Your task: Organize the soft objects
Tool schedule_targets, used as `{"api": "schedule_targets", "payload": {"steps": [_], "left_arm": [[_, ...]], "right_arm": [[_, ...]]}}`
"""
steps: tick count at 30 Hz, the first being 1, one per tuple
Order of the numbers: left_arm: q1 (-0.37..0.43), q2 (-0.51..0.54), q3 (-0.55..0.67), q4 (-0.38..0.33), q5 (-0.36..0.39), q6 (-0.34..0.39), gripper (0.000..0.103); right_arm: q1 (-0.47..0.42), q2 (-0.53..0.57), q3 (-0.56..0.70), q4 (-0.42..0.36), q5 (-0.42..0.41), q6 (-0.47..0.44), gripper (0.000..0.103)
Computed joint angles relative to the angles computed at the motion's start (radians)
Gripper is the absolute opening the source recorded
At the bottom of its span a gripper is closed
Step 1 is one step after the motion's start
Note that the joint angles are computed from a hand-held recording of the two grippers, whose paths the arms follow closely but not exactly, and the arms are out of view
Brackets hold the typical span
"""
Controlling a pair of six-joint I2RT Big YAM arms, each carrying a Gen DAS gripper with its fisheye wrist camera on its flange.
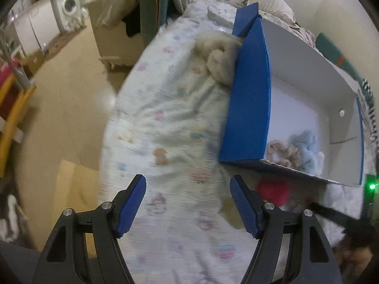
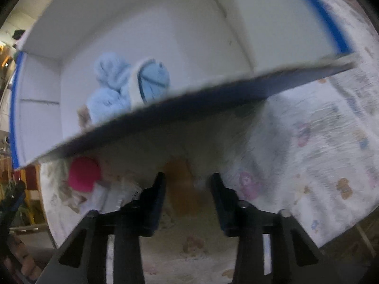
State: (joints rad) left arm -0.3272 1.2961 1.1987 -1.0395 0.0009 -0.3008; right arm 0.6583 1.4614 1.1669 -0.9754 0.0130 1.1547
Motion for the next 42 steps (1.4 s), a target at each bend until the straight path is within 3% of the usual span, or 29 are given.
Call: {"api": "schedule_targets", "payload": {"steps": [1, 3, 5, 7, 12, 15, 18, 25, 33, 42], "left_arm": [[-0.004, 0.009, 0.003, -0.005, 0.008, -0.008, 0.071], [-0.029, 0.040, 0.020, -0.031, 0.010, 0.003, 0.071], [-0.062, 0.069, 0.034, -0.056, -0.002, 0.023, 0.065], [-0.090, 0.093, 0.042, -0.063, 0.010, 0.035, 0.048], [-0.120, 0.161, 0.068, -0.113, 0.063, 0.029, 0.041], [-0.130, 0.187, 0.074, -0.133, 0.092, 0.012, 0.015], [-0.128, 0.195, 0.082, -0.139, 0.142, -0.001, 0.005], [-0.119, 0.144, 0.085, -0.127, 0.135, 0.004, 0.004], [-0.079, 0.073, 0.024, -0.089, 0.062, 0.055, 0.004], [-0.038, -0.010, 0.013, -0.062, 0.071, 0.041, 0.003]], "right_arm": [[-0.001, 0.009, 0.002, 0.003, -0.008, -0.005, 0.035], [-0.001, 0.013, 0.006, 0.015, -0.008, -0.021, 0.013], [0.001, 0.006, 0.005, 0.024, 0.004, -0.028, 0.011], [0.004, -0.015, -0.009, 0.036, 0.017, -0.018, 0.009], [0.003, -0.080, -0.052, 0.068, 0.064, 0.022, 0.009], [0.002, -0.093, -0.064, 0.077, 0.070, 0.030, 0.009], [0.002, -0.095, -0.067, 0.080, 0.071, 0.033, 0.009], [0.009, -0.101, -0.061, 0.089, 0.067, 0.026, 0.009], [0.038, -0.152, -0.089, 0.140, 0.060, 0.046, 0.009], [0.083, -0.215, -0.101, 0.178, 0.091, 0.042, 0.009]]}}
